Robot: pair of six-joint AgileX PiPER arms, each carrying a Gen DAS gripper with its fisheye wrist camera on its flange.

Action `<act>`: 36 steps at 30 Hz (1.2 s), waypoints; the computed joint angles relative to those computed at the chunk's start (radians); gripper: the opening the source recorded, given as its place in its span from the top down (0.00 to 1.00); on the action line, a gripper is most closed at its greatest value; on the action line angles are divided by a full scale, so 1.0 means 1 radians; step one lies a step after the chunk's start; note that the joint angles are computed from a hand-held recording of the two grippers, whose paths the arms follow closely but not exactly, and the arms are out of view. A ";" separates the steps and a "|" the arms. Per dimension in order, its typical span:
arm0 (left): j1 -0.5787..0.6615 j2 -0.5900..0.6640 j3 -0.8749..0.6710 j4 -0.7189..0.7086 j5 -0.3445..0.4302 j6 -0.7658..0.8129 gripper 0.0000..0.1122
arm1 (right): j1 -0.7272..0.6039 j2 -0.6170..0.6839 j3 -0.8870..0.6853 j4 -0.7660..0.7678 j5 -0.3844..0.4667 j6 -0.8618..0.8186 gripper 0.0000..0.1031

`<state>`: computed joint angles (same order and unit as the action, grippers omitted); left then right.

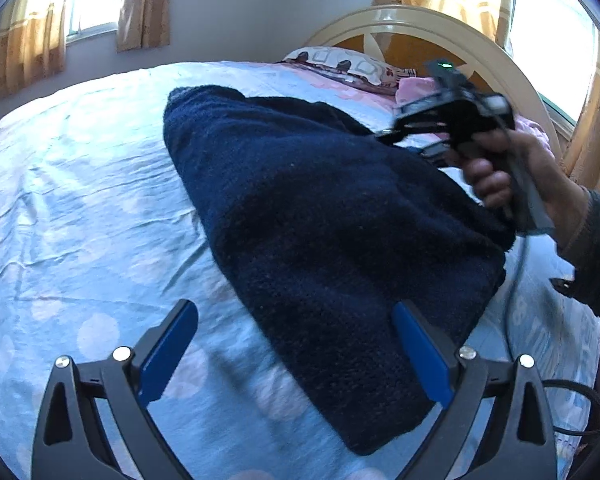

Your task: Fold small clothes

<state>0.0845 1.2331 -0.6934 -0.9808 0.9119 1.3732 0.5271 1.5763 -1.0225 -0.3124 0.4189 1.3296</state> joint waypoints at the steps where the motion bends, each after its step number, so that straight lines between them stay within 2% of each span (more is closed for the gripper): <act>1: 0.001 -0.016 0.012 -0.005 -0.012 0.004 0.11 | 0.039 -0.045 0.031 -0.081 0.014 0.092 0.67; 3: 0.021 -0.055 0.036 -0.005 -0.005 0.017 0.11 | 0.127 -0.113 0.066 -0.218 0.072 0.232 0.67; 7: 0.081 -0.135 0.100 -0.022 0.021 0.051 0.10 | 0.490 -0.173 0.048 -0.559 0.424 0.550 0.67; 8: 0.082 -0.142 0.107 -0.020 0.016 0.048 0.08 | 0.585 -0.170 0.037 -0.598 0.480 0.576 0.67; 10: 0.054 -0.143 0.105 -0.006 -0.019 0.013 0.08 | 0.681 -0.139 0.017 -0.637 0.526 0.601 0.67; 11: 0.040 -0.135 0.099 0.006 -0.029 -0.006 0.08 | 0.724 -0.111 -0.001 -0.635 0.540 0.592 0.67; 15: -0.004 -0.109 0.082 0.034 -0.066 -0.067 0.08 | 0.746 0.048 -0.100 -0.522 0.569 0.491 0.67; 16: -0.008 -0.112 0.084 0.040 -0.071 -0.074 0.08 | 0.741 0.066 -0.086 -0.503 0.545 0.501 0.67; 18: -0.022 -0.119 0.088 0.054 -0.089 -0.091 0.08 | 0.771 0.088 -0.088 -0.541 0.577 0.529 0.67; 23: -0.036 -0.108 0.075 0.085 -0.096 -0.129 0.08 | 0.750 0.071 -0.117 -0.465 0.583 0.410 0.66; 27: -0.040 -0.098 0.051 0.109 -0.079 -0.185 0.08 | 0.780 -0.004 -0.094 -0.567 0.619 0.477 0.66; 31: -0.072 -0.092 0.043 0.132 -0.101 -0.234 0.08 | 0.705 0.047 -0.190 -0.566 0.605 0.344 0.66; 34: -0.089 -0.094 0.039 0.148 -0.110 -0.261 0.08 | 0.626 0.118 -0.255 -0.539 0.534 0.267 0.66; 36: -0.092 -0.091 0.039 0.150 -0.113 -0.262 0.08 | 0.574 0.192 -0.320 -0.477 0.528 0.185 0.66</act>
<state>-0.0074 1.1421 -0.6546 -0.8307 0.7994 1.1110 1.1015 1.7679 -1.3420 -0.7895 0.9471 1.5149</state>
